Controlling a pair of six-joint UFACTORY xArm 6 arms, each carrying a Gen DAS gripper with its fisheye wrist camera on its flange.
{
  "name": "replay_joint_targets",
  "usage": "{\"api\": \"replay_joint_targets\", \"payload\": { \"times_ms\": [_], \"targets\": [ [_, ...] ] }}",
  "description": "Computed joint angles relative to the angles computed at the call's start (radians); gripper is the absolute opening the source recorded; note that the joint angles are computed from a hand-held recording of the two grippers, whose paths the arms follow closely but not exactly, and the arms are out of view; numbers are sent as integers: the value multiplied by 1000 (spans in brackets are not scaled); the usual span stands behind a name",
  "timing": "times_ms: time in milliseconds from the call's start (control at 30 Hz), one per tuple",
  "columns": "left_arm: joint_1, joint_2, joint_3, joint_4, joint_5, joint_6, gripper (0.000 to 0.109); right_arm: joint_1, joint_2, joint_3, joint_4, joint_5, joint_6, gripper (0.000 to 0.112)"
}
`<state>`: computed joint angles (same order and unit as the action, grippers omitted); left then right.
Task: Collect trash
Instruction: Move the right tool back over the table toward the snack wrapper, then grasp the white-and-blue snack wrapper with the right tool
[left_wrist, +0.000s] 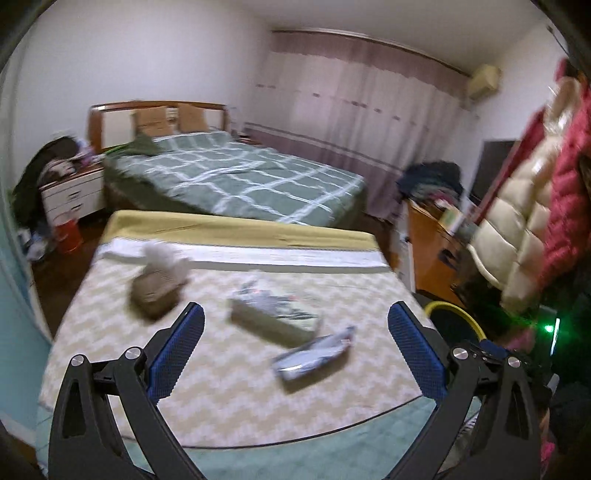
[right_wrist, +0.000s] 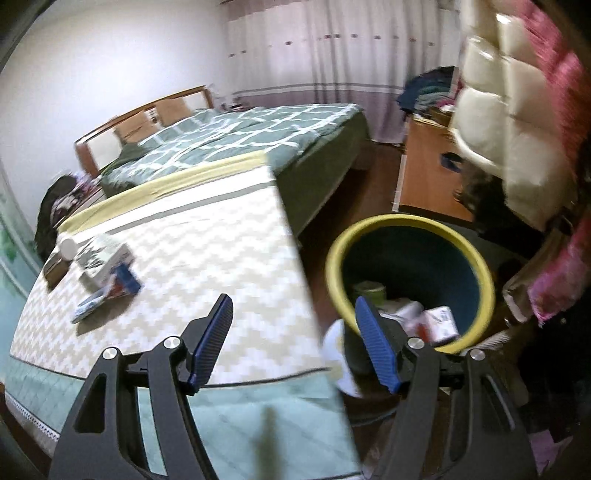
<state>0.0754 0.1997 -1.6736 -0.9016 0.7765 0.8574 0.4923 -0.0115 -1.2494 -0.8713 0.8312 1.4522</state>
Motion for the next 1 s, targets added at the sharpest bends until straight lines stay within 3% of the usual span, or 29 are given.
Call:
{"api": "replay_joint_targets", "payload": {
  "times_ms": [300,600,933,1000],
  "targets": [
    [121,20,14,-37,-27,-3,98,54,271,-319,103,-32,-213,65],
    [123,33,28,-31,-79,-5,98,53,521,-647,228,9,-380,65],
    [123,67,3,-6,-65,-33,98,31,725,-929,397,98,-520,65],
    [124,71,0,-1,-60,-36,98,29,748,-959,419,114,-538,53]
  ]
}}
